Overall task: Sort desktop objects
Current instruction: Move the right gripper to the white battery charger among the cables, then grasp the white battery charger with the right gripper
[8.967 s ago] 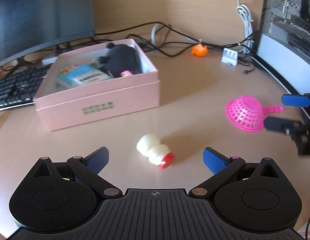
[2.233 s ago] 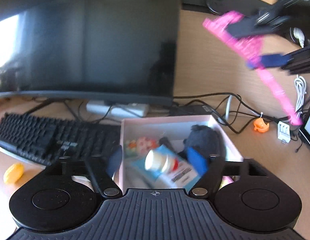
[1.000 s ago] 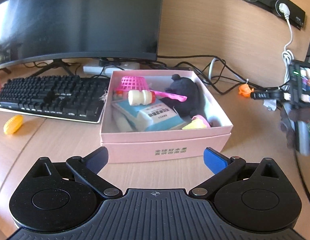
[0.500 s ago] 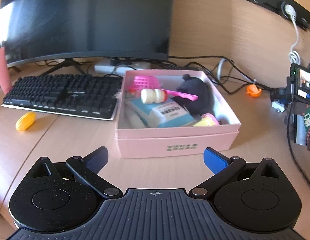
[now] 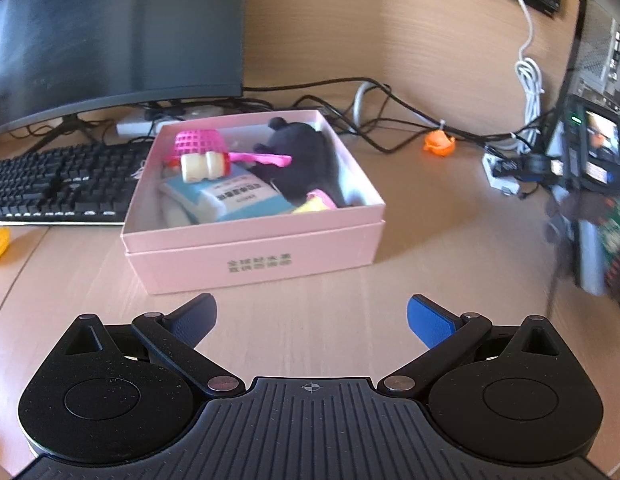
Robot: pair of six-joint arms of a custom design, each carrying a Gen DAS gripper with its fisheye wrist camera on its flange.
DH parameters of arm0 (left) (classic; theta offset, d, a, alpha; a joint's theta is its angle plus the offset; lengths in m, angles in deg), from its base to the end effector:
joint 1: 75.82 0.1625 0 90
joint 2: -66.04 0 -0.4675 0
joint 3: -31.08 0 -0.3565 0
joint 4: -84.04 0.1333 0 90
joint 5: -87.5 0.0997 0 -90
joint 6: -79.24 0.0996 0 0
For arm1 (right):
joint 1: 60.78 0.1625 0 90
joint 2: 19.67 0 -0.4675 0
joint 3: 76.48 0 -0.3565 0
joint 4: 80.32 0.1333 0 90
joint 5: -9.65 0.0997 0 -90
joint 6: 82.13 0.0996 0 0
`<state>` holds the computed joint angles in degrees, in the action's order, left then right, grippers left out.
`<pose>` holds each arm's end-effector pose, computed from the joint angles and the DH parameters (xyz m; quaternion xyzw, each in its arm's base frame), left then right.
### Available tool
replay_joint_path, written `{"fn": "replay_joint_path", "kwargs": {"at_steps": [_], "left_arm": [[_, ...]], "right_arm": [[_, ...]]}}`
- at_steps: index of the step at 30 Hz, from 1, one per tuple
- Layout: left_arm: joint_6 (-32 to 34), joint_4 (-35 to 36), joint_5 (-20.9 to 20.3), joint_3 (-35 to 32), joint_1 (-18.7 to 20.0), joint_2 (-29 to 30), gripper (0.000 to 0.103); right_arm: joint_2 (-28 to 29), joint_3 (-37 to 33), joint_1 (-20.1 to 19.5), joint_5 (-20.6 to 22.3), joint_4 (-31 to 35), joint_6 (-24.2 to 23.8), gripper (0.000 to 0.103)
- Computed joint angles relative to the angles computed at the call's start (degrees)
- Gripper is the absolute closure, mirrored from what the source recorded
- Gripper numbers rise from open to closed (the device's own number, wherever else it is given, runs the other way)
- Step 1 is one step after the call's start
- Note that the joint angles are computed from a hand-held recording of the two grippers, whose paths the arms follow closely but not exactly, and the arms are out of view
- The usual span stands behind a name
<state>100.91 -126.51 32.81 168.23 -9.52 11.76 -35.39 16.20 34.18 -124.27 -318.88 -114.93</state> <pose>-0.0044 -0.4849 0.1849 0.2574 0.8699 -0.3128 0.2815 0.1184 -0.6221 0.0138 0.0364 -0.7825 0.4536 0.4249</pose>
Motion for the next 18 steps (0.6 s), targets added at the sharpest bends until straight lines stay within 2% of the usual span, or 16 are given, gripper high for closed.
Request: {"fn": "replay_joint_path", "kwargs": {"at_steps": [2, 4, 7, 9, 11, 15, 18], "left_arm": [[-0.03, 0.16, 0.43, 0.57, -0.38, -0.05, 0.0], [-0.28, -0.19, 1.35, 1.01, -0.68, 0.19, 0.0], [-1.34, 0.7, 2.56, 1.03, -0.71, 0.1, 0.0], [-1.73, 1.76, 3.58, 1.19, -0.77, 0.06, 0.0], [-2.23, 3.16, 4.22, 1.31, -0.62, 0.11, 0.0], [-2.84, 6.05, 3.93, 1.6, -0.49, 0.31, 0.0], [-1.98, 7.11, 2.65, 1.94, -0.62, 0.74, 0.0]], "right_arm": [[-0.5, -1.68, -0.9, 0.02, 4.39, 2.81, 0.048], [0.06, -4.21, -1.22, -0.54, 5.8, 2.78, 0.04], [0.57, -6.83, -1.52, -2.25, 8.35, 3.62, 0.039], [-0.44, -5.96, -1.85, -1.96, 11.08, 6.31, 0.054], [-1.51, -3.73, -1.89, -0.68, 11.6, 7.11, 0.055], [-3.23, 3.41, -0.75, 2.74, 7.66, 4.9, 0.056], [-6.07, 12.27, 0.51, 9.15, 7.17, 4.32, 0.056]]}}
